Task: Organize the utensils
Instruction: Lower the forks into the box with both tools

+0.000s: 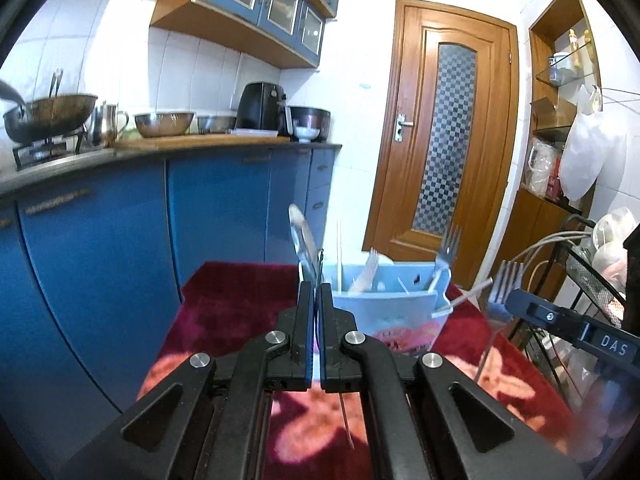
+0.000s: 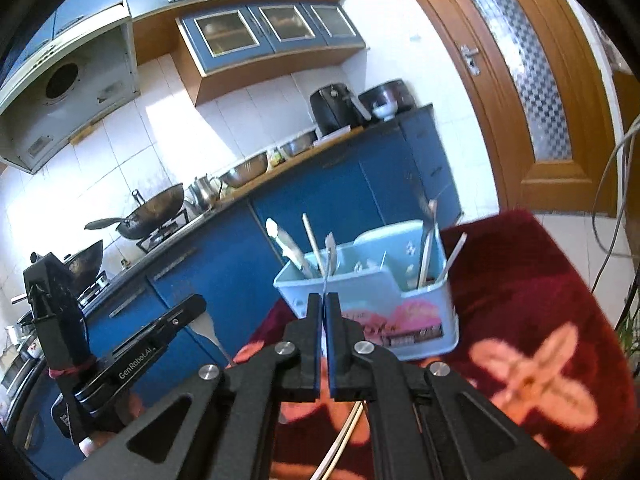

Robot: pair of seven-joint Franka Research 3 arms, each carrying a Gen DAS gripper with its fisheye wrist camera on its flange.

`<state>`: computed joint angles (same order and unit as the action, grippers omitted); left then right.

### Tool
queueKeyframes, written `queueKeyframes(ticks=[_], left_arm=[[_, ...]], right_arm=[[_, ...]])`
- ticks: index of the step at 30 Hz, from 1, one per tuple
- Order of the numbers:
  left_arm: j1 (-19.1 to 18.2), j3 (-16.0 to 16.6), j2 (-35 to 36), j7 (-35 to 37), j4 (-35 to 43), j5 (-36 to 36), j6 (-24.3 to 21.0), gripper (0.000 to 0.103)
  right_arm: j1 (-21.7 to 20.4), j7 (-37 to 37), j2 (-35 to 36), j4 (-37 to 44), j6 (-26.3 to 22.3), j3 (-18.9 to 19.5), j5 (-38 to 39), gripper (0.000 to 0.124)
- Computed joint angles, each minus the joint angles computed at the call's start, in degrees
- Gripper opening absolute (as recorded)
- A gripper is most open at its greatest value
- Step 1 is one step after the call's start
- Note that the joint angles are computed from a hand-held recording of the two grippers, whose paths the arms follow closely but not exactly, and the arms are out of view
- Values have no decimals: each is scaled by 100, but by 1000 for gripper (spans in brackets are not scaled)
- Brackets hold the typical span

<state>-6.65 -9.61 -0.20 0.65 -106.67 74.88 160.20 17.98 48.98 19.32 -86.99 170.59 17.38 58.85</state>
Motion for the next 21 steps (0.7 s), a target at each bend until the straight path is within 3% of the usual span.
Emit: queueKeyframes(ticks=[7, 21], left_arm=[[-47, 57, 249, 184, 629, 143, -208, 0], [-358, 421, 1075, 685, 2171, 283, -453, 0]], right_arm=[[55, 248, 202, 476, 179, -99, -374, 3], [257, 1548, 994, 1725, 297, -379, -2125, 3]])
